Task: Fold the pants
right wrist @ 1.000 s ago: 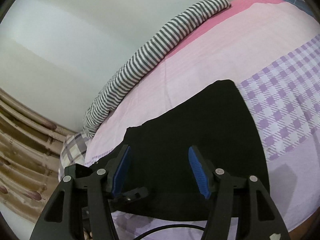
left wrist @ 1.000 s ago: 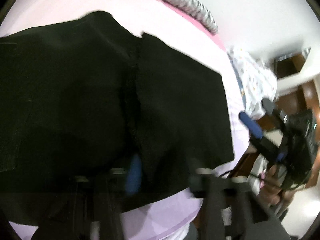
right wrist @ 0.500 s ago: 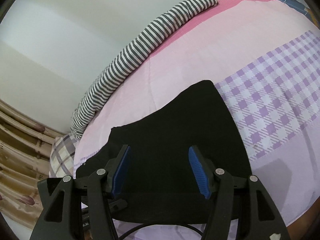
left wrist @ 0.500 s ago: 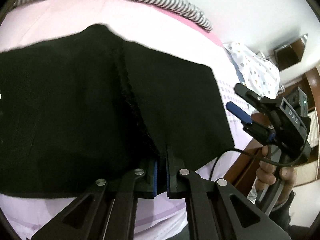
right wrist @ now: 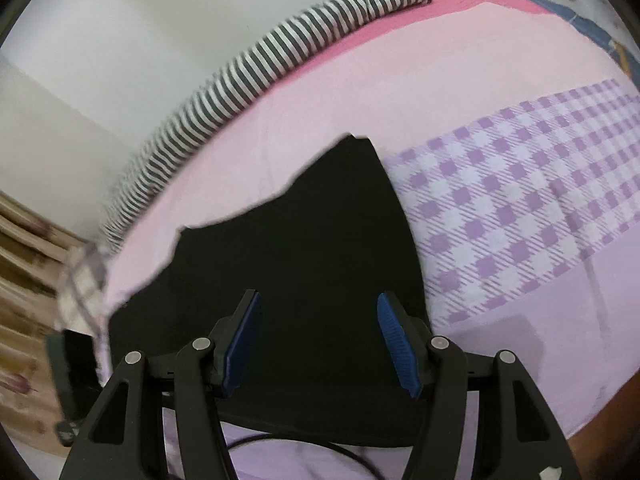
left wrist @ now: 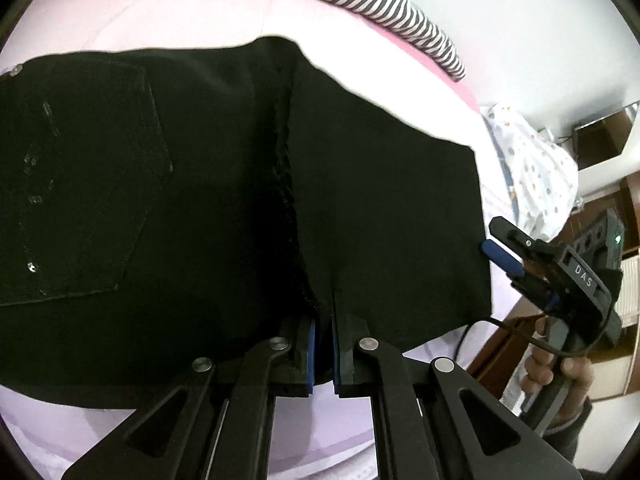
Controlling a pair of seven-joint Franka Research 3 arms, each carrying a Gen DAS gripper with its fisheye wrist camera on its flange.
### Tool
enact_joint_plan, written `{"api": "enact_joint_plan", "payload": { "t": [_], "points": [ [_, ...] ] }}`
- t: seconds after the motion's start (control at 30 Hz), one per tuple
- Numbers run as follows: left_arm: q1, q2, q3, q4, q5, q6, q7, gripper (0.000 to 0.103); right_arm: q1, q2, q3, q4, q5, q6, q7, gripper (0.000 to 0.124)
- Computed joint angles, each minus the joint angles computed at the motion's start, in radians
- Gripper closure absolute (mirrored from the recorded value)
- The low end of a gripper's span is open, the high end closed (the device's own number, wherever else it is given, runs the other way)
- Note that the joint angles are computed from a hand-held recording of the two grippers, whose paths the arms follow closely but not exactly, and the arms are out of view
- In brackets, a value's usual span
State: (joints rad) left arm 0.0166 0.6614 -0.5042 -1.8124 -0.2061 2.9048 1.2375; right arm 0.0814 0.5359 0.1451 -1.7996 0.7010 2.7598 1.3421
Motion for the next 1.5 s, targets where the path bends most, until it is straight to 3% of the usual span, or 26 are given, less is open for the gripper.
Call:
{"api": "enact_joint_plan", "payload": {
  "t": [0.07,0.27,0.4,0.53,0.6,0.83,1.0,1.17,1.33,1.5],
  "points": [
    [-0.043,0.003,0.043,0.016,0.030,-0.015,-0.024,0.097,0.018,0.014,-0.023,0.015,-0.036,-0.033,0.033,0.067],
    [-0.049,0.000,0.053,0.023,0.048,-0.030,-0.027,0.091,0.036,0.032,-0.046,0.029,-0.103,-0.050,0.071,0.067],
    [-0.088,-0.040,0.104,-0.012,0.076,-0.005,-0.082,0.082,0.035,0.028,-0.042,0.021,-0.118,-0.044,0.078,0.067],
    [-0.035,-0.120,0.071,-0.141,0.066,0.103,-0.088,0.077,0.044,0.027,-0.045,0.019,-0.137,-0.045,0.088,0.066],
    [-0.031,-0.170,0.084,-0.213,0.071,0.166,-0.130,0.065,0.042,0.029,-0.037,0.022,-0.135,-0.047,0.086,0.064],
    [0.042,-0.348,0.089,-0.492,0.062,0.368,-0.304,0.063,0.031,0.037,-0.001,0.031,-0.102,-0.084,0.033,0.064],
    [0.229,-0.399,-0.035,-0.640,0.089,0.496,-0.463,0.063,0.060,0.039,-0.007,0.037,-0.117,-0.105,0.022,0.062],
    [0.205,-0.448,0.027,-0.739,0.071,0.570,-0.596,0.063,0.060,0.045,0.024,0.049,-0.090,-0.140,-0.031,0.062],
    [0.303,-0.434,0.000,-0.801,0.224,0.647,-0.802,0.063,0.053,0.053,0.060,0.065,-0.020,-0.189,-0.098,0.062],
    [0.272,-0.403,0.050,-0.816,0.249,0.706,-0.901,0.060,0.055,0.062,0.068,0.087,0.046,-0.229,-0.136,0.062]
  ]
}}
